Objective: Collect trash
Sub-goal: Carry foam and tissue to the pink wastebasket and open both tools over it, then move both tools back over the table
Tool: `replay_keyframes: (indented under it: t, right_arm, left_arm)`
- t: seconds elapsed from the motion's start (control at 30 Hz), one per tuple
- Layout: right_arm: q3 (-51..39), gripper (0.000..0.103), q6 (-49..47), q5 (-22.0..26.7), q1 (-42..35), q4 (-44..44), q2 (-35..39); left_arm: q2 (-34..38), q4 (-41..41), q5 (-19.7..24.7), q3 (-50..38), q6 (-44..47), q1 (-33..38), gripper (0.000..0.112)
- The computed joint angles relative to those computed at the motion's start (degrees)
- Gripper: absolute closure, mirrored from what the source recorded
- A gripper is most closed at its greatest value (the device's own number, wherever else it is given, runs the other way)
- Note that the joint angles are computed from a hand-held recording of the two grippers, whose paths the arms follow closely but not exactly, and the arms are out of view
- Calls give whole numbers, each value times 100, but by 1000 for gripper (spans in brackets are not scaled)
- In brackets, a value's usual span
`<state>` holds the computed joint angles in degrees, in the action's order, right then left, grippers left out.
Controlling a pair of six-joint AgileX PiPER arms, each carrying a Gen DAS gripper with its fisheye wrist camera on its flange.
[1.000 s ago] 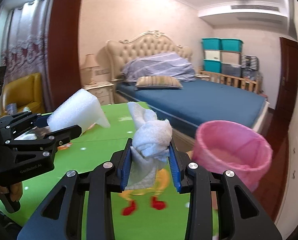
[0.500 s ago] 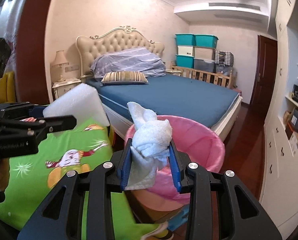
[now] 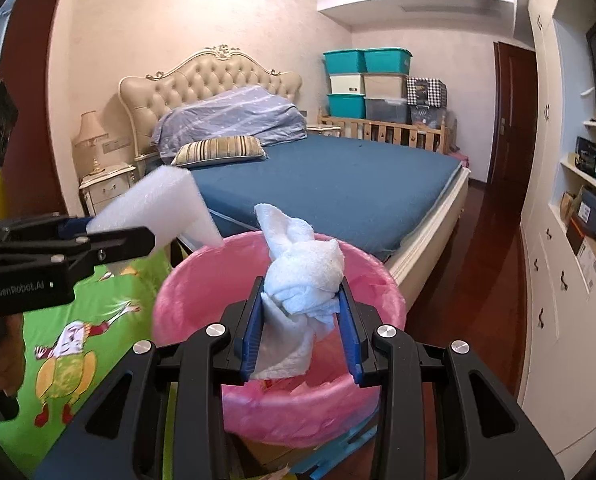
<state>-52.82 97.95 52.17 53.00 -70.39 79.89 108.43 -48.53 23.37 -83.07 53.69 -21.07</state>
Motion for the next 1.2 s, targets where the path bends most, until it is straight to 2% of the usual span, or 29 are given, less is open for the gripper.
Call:
replay_keyframes:
  t: [0.13, 0.17, 0.2, 0.23, 0.27, 0.33, 0.4, 0.47, 0.53, 0.73, 0.83, 0.93, 1.03, 1.2]
  right_arm:
    - [-33, 67, -192, -416, -390, -63, 109]
    - [-2, 61, -184, -558, -497, -118, 122]
    - [70, 46, -126, -659, -563, -177, 114]
    - [139, 40, 66, -709, -635, -325, 155]
    - [169, 35, 146, -759, -691, -392, 153]
    - [330, 33, 392, -908, -797, -474, 67]
    - [446, 33, 565, -883, -788, -526, -43]
    - [576, 33, 784, -684, -597, -587, -188]
    - [630, 33, 853, -501, -417, -526, -289]
    - [483, 27, 824, 187, 340, -244, -329]
    - [173, 20, 863, 560, 806, -88, -45]
    - [-54, 18, 929, 591, 1099, -19, 209]
    - [-472, 18, 1004, 590, 1402, 167, 698]
    - [-1406, 18, 641, 234, 1697, 464, 1543]
  left_arm:
    - [456, 451, 97, -685, -675, -120, 61]
    - [537, 427, 163, -809, -726, -114, 60]
    - [684, 405, 352, -1031, -821, -74, 53]
    - [807, 447, 532, -1232, -963, -27, 40]
    - [860, 527, 550, -1315, -1121, -13, 35]
    - [797, 132, 427, -1149, -858, 108, 32]
    - [717, 94, 467, -1063, -907, 225, 28]
    - [488, -327, 325, -681, -441, 385, 22]
    - [242, -388, 133, -320, -240, 489, 15]
    - [-601, -829, -324, 885, 599, 902, 14]
    - [-1026, -741, -476, 1438, 795, 1144, 14]
    - [-1506, -993, -620, 2115, 1403, 1526, 14]
    - [-2026, -1666, -440, 2792, 2517, 2074, 14]
    - [-2976, -2535, 225, 3785, 4329, 3237, 14]
